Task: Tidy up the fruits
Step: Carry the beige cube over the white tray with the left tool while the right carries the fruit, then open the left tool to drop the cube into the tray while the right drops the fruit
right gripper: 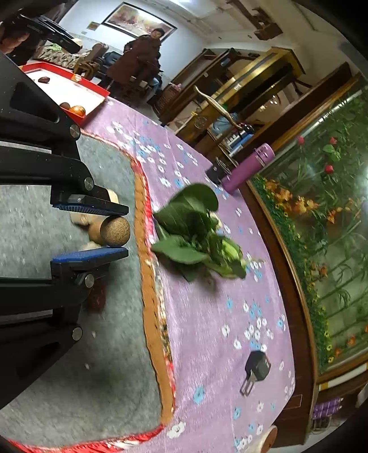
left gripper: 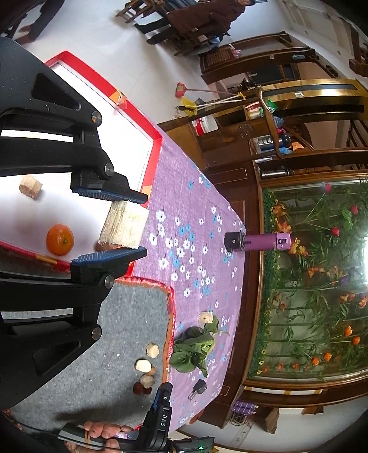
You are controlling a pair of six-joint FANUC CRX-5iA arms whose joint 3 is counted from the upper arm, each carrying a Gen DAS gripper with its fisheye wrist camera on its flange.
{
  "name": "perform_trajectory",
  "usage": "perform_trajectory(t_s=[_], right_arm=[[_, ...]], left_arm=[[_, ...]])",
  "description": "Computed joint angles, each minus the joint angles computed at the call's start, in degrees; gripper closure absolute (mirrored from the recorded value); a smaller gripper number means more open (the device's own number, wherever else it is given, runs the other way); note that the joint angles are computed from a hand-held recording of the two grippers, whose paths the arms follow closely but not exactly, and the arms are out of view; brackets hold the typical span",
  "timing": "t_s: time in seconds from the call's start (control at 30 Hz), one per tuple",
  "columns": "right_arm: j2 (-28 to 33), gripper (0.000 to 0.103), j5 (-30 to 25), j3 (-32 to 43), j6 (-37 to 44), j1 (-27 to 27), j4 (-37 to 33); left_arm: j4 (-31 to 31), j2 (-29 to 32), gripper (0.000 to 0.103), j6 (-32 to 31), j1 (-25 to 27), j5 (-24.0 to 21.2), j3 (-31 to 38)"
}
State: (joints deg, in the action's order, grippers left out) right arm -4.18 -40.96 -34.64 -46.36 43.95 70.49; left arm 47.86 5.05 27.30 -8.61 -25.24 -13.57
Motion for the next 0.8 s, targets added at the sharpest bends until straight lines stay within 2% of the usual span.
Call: perform_trajectory(t_s=[0.23, 0.4, 0.57, 0.67, 0.8], right_arm=[[2.81, 0.081, 6.28, 3.39, -1.12, -0.27, 6.02], [6.78, 0.081, 14.71, 7.61, -5.14, -2.3, 13.79], [11.82, 0.082, 22.38, 13.28, -5.59, -3.41, 17.12], [15.18, 0.082, 24.1, 17.03, -0.9, -2.07, 13.46], [20.72, 0.082, 22.56, 24.28, 14.8, 2.22, -0.88]], left_arm=[[-0.82, 0.99, 0.073, 0.82, 1.45, -1.16, 0.71], [-0.91, 1.53, 0.073, 1.09, 2.64, -1.66, 1.0], [-1.27, 2.37, 0.073, 1.53, 4.55, -2.13, 1.23], [-3.55, 3.2, 0.073, 3.79, 6.26, -2.36, 2.02], [-7.98, 3.99, 0.073, 7.01, 8.19, -0.84, 2.69]])
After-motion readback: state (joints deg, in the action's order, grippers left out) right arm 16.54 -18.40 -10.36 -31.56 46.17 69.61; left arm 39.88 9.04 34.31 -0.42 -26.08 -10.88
